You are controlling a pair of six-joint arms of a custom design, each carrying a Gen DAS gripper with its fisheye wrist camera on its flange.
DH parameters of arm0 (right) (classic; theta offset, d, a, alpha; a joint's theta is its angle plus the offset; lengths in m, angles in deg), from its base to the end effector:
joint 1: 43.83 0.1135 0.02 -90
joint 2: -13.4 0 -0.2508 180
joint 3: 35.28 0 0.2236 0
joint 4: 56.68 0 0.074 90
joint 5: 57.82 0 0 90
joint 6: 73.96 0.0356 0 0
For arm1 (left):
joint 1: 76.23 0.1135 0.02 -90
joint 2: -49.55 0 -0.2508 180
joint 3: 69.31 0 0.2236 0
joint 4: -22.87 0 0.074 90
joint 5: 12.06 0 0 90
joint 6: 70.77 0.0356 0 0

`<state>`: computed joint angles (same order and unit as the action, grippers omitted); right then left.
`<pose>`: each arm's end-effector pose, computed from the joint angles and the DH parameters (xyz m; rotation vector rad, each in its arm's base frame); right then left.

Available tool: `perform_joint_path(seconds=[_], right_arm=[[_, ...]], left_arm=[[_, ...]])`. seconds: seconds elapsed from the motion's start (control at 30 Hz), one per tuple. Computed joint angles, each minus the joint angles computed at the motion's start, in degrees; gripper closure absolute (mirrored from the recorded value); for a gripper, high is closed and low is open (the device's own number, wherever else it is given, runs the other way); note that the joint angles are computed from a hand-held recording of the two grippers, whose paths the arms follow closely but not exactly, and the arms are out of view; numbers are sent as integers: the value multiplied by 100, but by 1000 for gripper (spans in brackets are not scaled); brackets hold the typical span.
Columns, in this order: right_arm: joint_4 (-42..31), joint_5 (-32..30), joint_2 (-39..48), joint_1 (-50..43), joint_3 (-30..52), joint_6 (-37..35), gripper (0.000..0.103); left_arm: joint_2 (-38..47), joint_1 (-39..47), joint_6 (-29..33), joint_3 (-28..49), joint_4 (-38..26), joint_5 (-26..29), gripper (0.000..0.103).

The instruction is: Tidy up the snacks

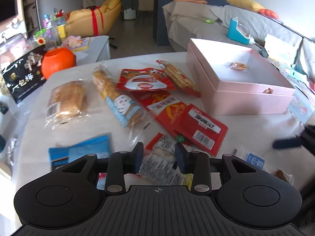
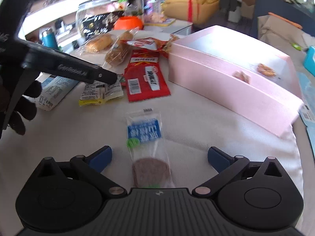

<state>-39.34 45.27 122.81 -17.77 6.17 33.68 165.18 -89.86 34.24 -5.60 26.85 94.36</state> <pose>0.2337 0.1053 0.0588 -0.0786 2.4230 0.0647 0.3269 -0.0896 0.0833 0.7182 2.2784 -0.3331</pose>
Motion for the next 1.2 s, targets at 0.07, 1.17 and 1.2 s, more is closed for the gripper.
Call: perform_joint_path(seconds=[0.07,1.17,1.2], right_arm=[[-80,-230,-26,-189,218,79,0],[665,425,161,-463,-201,662,31],[607,463,234,-436,-86,721,30]], left_arm=[[-172,183,21,-131,-56,192,62],[-136,551,-639,-45,-199,712,64],[-161,576,-640,-60,-280,769,64]])
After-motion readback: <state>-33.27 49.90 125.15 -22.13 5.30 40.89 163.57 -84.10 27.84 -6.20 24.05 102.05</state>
